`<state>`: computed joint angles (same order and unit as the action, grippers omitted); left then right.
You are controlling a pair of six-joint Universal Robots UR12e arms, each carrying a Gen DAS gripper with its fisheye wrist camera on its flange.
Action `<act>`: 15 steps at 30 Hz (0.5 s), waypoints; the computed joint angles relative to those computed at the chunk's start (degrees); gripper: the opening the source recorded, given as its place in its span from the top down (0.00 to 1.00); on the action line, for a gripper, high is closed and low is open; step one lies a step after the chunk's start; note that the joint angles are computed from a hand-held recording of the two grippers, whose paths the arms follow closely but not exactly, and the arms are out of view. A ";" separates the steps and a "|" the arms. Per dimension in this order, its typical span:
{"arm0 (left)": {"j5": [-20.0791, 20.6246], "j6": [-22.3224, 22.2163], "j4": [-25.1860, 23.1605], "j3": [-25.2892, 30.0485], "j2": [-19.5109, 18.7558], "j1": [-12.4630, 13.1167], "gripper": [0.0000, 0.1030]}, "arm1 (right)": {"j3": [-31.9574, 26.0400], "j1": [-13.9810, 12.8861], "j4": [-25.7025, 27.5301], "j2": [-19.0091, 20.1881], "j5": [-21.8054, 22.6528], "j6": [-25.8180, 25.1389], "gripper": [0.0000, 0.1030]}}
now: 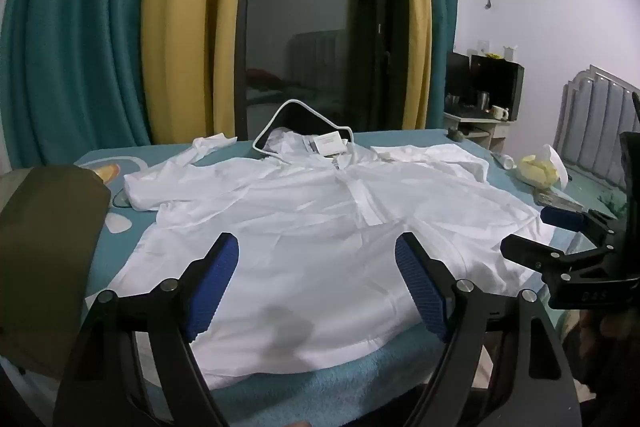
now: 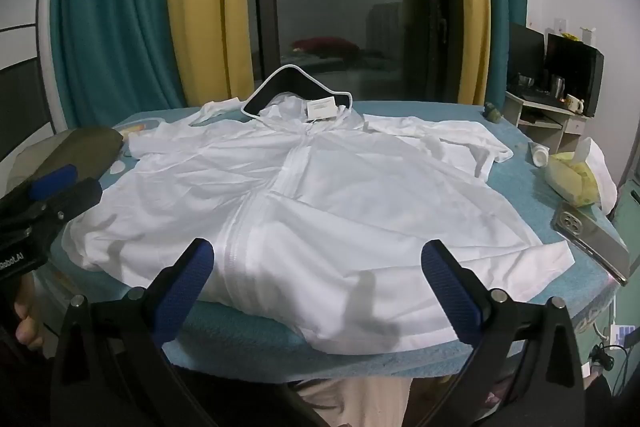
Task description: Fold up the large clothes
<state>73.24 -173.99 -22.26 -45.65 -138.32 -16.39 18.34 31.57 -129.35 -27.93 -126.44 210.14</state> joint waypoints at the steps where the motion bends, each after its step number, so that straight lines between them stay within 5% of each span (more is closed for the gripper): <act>1: 0.25 0.34 0.34 0.00 -0.05 -0.03 0.19 | -0.40 0.01 0.56 0.16 -0.09 -0.13 0.01; 15: 0.32 -0.38 0.89 -0.41 0.11 -0.09 0.19 | -1.74 0.04 1.36 0.85 0.00 -0.11 0.01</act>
<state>73.56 -174.37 -21.37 -46.06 -138.21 -16.47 16.59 31.61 -127.99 -27.08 -126.45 210.03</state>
